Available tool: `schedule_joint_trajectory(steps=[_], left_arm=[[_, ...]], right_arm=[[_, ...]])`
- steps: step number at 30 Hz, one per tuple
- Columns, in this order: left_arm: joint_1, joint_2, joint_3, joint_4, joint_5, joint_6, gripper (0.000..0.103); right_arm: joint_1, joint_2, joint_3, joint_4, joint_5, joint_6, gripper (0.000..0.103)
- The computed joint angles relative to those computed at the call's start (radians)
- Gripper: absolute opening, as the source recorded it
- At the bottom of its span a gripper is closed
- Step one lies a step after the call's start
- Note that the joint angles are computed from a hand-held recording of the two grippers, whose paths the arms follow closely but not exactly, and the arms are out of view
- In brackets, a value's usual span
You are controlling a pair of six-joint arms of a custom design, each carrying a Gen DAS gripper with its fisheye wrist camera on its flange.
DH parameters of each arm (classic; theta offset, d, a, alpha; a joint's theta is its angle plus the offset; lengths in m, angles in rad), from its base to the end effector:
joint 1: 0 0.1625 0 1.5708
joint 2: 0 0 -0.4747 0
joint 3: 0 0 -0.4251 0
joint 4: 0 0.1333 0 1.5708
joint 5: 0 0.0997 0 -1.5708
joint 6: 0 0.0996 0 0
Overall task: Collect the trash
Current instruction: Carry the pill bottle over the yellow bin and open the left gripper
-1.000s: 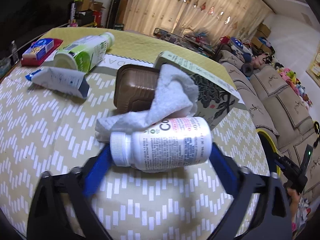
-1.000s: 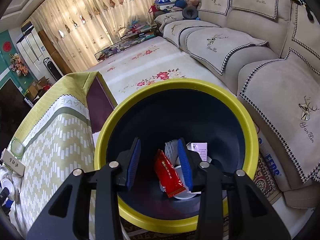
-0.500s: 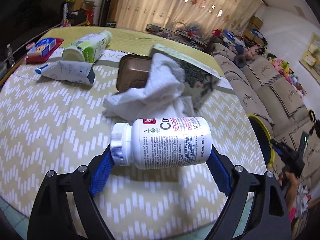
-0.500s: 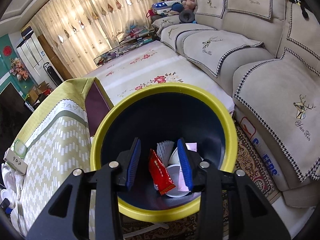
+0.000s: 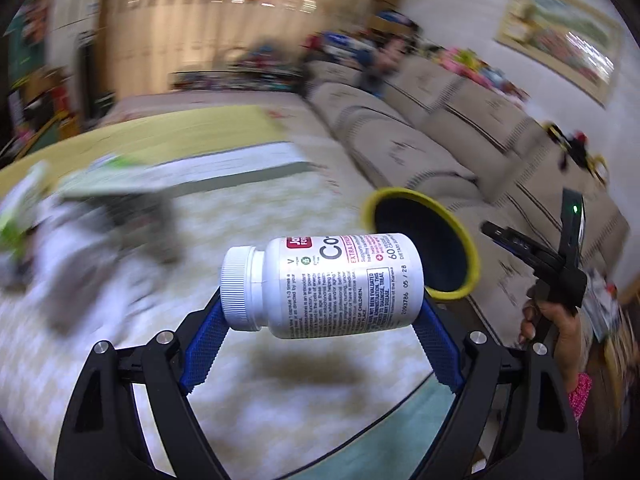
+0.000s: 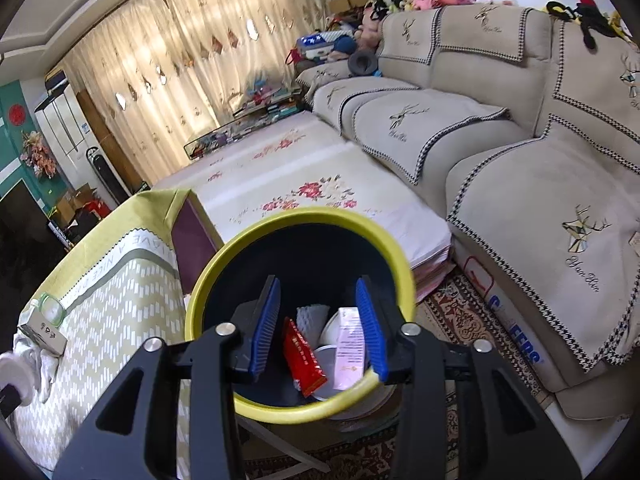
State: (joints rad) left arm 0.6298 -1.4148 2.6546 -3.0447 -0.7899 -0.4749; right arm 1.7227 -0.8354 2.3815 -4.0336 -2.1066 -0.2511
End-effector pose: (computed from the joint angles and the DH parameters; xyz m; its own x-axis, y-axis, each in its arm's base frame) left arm -0.1431 -0.3560 0.1837 -0.8489 0.1630 -0.5029 0.4475 0.7280 -0.5194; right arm 0.1507 -0.4398 0.1166 -0.8598 0.1125 0.4981 -0.3156 0.6498 -0.6915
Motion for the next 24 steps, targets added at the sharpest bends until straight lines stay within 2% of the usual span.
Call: schedule_joint_trajectory(steps=[4,8,13,17,20,24], left_arm=[[0.039,0.195,-0.13,-0.089,-0.092,0.164,0.085],[0.073,0.338,-0.263,-0.073,-0.172,0.249,0.085],[0.108,0.482,-0.403,-0.025,-0.193,0.306,0.085],[0.143,0.567,-0.498,0.019,-0.207,0.318,0.085],[0.158,0.609,-0.545,0.041,-0.189,0.33,0.085],[0.17,0.594,-0.544,0.035,-0.19,0.333,0.096]], right_arm=[[-0.002,-0.023,0.029,-0.054,-0.032,-0.034,0.042],[-0.032,-0.061,0.064,-0.074,-0.024,-0.032,0.042],[-0.073,-0.096,0.098,-0.097,-0.022,-0.029,0.042],[-0.098,-0.113,0.119,-0.112,-0.014,-0.03,0.042],[-0.109,-0.123,0.126,-0.109,-0.007,-0.027,0.042],[-0.106,-0.118,0.124,-0.109,-0.004,-0.029,0.045]])
